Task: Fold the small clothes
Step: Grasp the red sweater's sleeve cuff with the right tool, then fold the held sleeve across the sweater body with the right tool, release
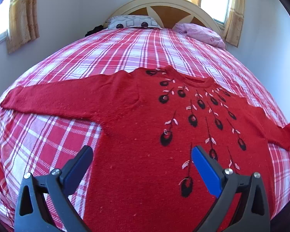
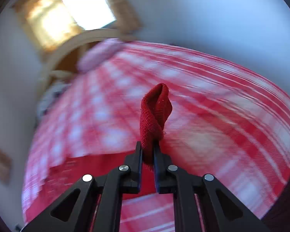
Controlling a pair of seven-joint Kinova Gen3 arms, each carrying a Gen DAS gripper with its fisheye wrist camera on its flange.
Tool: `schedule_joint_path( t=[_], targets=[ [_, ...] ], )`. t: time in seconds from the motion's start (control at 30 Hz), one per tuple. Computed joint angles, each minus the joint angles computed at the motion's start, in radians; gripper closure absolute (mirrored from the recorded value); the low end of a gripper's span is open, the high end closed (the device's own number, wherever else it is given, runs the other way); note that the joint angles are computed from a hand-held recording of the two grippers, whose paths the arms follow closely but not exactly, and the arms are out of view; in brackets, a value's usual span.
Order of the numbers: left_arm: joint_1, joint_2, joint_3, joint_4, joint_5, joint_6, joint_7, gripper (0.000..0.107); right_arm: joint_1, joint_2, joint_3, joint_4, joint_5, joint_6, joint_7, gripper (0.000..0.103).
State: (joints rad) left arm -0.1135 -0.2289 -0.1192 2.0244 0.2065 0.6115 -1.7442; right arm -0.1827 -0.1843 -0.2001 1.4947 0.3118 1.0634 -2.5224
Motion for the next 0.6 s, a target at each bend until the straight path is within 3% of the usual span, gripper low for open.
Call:
schedule_joint_path(
  t=[0.13,0.23,0.4,0.5,0.6],
  targets=[
    [-0.007,-0.010,-0.034,0.005,0.022,-0.005,-0.025,0.004,-0.120,0.133,-0.089,-0.182,0.025,-0.023,0.039,0.094],
    [-0.029,-0.021,-0.052,0.013,0.016,-0.018,-0.034,0.004,-0.232,0.270,-0.106,-0.308,0.017,-0.062,0.060,0.094],
    [-0.072,-0.020,-0.084,0.020,0.002,-0.035,-0.041,0.004,-0.460,0.502,-0.023,-0.435,0.001,-0.161,0.145,0.094],
    [-0.101,-0.014,-0.098,0.024,-0.012,-0.043,-0.041,0.004,-0.531,0.641,-0.011,-0.495,-0.044,-0.175,0.167,0.094],
    [-0.128,0.000,-0.112,0.025,-0.019,-0.047,-0.047,0.004,-0.514,0.732,-0.115,-0.504,-0.010,-0.191,0.170,0.094]
  ],
)
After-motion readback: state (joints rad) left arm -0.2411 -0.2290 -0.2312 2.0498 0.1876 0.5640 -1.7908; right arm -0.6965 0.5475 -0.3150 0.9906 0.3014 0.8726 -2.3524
